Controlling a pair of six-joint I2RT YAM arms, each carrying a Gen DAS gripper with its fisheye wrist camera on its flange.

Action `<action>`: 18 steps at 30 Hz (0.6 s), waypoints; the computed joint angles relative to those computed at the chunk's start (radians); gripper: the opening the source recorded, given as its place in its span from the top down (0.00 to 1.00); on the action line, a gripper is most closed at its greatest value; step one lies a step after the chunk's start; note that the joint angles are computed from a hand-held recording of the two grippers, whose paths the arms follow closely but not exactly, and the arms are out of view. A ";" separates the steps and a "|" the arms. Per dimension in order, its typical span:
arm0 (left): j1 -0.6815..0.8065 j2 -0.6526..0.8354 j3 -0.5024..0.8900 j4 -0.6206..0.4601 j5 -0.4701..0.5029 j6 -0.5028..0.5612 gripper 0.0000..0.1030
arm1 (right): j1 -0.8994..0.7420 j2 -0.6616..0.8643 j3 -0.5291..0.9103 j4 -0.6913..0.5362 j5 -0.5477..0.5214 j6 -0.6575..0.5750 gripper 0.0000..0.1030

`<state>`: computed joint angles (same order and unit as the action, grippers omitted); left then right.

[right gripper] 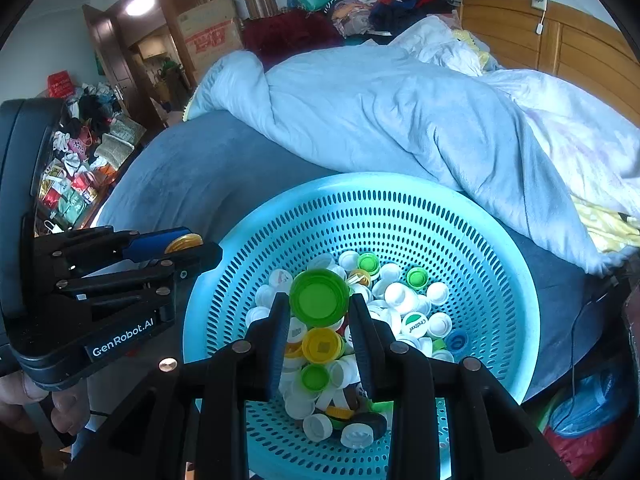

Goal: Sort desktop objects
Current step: 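Open both tools above the colander to drop the orange and green caps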

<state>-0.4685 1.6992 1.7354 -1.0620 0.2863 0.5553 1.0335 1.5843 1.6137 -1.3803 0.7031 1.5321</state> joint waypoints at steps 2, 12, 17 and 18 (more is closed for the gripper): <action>-0.001 0.003 0.003 -0.002 -0.001 -0.001 0.76 | -0.001 0.000 -0.002 0.003 -0.003 -0.002 0.68; 0.001 0.013 -0.005 0.002 0.001 0.003 0.76 | -0.012 0.005 -0.018 0.041 -0.019 -0.028 0.68; 0.004 0.016 -0.005 -0.001 0.004 0.008 0.76 | -0.019 0.003 -0.032 0.063 -0.029 -0.045 0.68; 0.004 0.017 -0.006 -0.002 0.005 0.009 0.76 | -0.019 0.003 -0.033 0.064 -0.030 -0.044 0.68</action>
